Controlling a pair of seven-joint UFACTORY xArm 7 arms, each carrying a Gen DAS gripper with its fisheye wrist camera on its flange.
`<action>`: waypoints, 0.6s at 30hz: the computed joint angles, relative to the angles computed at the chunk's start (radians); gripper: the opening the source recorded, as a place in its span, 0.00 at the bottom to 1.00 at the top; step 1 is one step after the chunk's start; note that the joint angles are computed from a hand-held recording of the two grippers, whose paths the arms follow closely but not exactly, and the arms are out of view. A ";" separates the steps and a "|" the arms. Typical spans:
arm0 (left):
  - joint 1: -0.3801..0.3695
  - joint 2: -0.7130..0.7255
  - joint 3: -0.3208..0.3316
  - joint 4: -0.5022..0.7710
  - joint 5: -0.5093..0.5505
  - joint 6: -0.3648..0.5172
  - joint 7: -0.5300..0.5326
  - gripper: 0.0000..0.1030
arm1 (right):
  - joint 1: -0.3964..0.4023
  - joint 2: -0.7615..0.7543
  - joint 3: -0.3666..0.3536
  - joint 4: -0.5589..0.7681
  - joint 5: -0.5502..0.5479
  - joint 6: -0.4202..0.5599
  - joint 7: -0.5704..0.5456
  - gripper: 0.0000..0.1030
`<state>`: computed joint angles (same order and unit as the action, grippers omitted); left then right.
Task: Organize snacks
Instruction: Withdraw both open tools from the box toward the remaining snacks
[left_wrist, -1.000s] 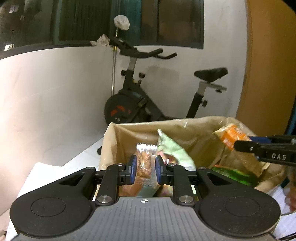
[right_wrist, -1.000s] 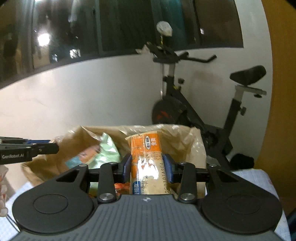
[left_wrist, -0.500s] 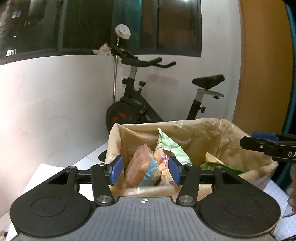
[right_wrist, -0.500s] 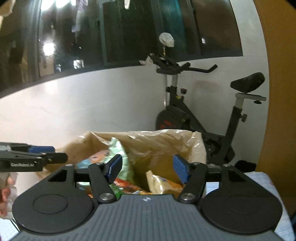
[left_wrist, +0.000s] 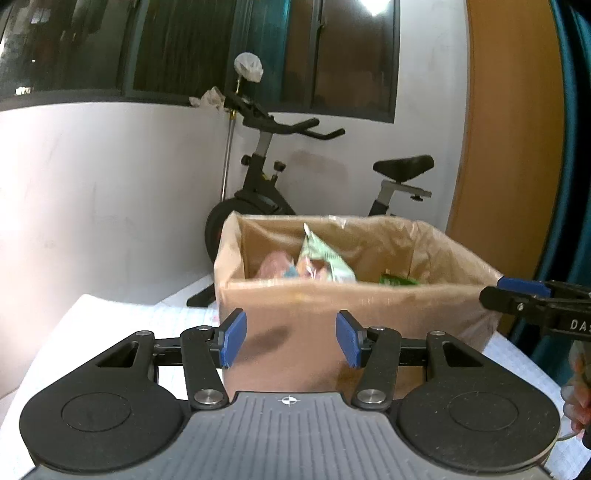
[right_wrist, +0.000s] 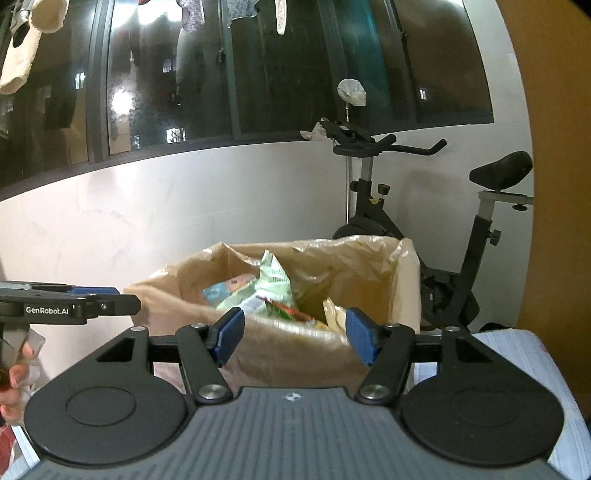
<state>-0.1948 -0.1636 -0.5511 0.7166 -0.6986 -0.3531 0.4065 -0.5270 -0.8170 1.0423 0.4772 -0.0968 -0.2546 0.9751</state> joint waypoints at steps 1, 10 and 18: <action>-0.008 -0.003 0.007 -0.011 0.003 -0.001 -0.009 0.54 | 0.006 -0.015 0.007 -0.009 0.008 0.001 0.010 0.62; -0.034 -0.015 0.031 -0.086 0.051 0.013 -0.118 0.54 | 0.067 -0.090 0.026 -0.087 0.018 0.026 0.111 0.62; 0.042 0.019 -0.067 -0.103 -0.026 0.030 -0.097 0.54 | 0.102 -0.067 0.065 -0.153 -0.008 0.049 0.239 0.62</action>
<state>-0.1526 -0.1445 -0.6181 0.6134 -0.7244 -0.3229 0.3095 -0.4248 -0.8841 1.1076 0.3246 -0.1044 -0.2059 1.2137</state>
